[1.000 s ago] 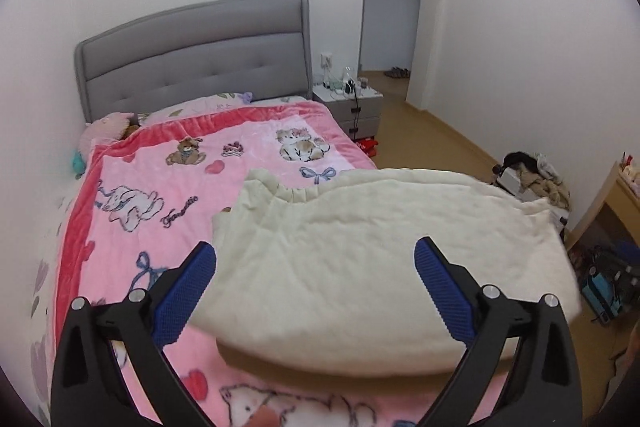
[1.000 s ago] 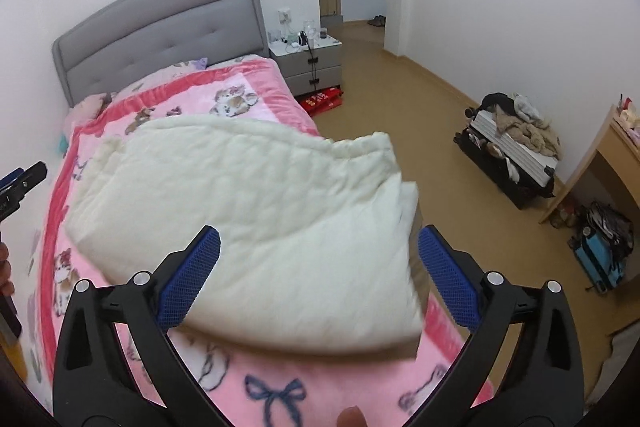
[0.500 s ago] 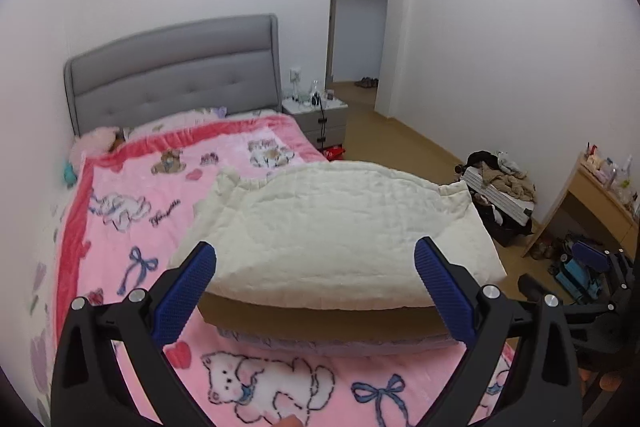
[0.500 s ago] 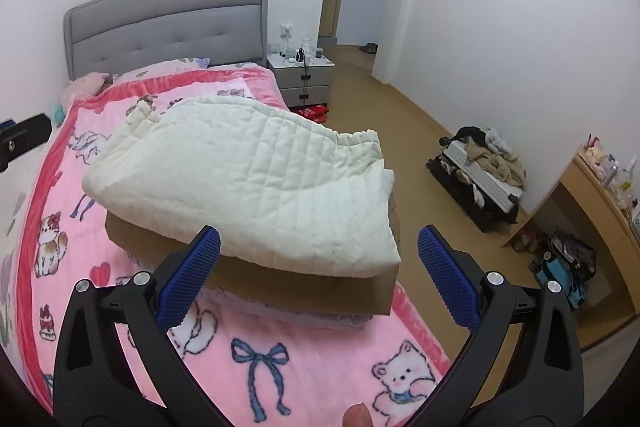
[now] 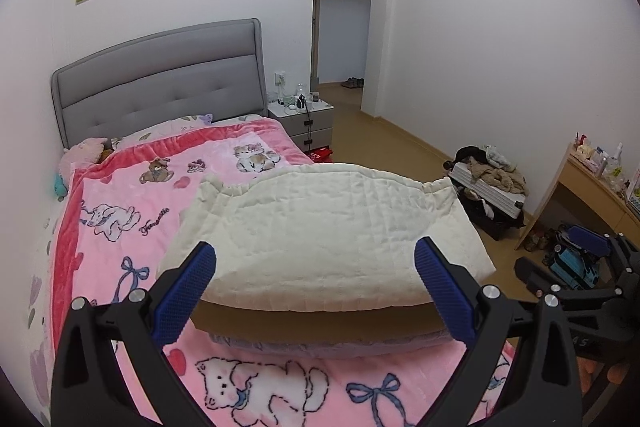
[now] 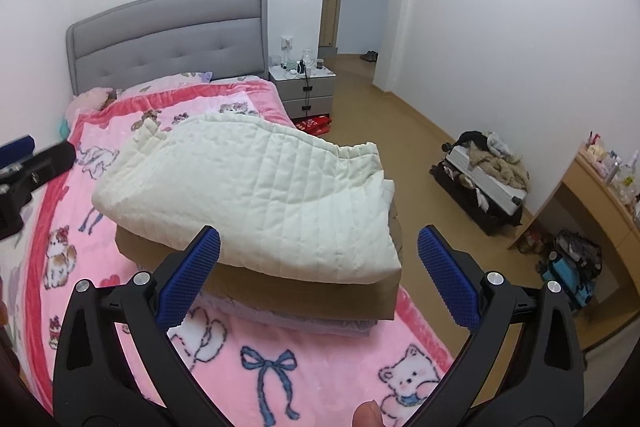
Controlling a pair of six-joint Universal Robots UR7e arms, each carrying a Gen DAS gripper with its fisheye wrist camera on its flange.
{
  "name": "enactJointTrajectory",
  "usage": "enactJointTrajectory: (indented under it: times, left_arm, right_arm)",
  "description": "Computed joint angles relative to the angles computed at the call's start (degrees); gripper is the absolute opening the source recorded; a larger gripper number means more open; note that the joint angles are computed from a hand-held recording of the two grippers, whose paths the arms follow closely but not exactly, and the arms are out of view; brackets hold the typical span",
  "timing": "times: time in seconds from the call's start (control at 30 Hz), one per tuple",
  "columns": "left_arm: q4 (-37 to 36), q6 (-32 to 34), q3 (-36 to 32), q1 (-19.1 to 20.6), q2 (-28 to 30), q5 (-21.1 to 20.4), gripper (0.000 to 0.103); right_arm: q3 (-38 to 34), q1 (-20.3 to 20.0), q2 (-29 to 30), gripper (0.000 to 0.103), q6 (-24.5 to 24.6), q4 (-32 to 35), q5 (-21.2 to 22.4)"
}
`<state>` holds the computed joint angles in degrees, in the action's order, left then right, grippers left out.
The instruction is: Fold large clothes
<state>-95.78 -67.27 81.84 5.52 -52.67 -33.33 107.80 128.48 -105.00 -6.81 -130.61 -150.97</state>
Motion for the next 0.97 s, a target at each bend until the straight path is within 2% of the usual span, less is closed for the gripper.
enactJointTrajectory:
  times: [0.5, 0.97]
  left_arm:
    - [-2.36, 2.64, 0.15, 0.75, 0.55, -0.18, 0.098]
    - [-2.63, 1.25, 0.62, 1.17, -0.34, -0.68, 0.098]
  right_arm:
    - [0.06, -0.11, 0.53, 0.095, 1.67, -1.06, 1.12]
    - [-0.13, 0.1, 0.96, 0.095, 1.83, -0.9, 2.4]
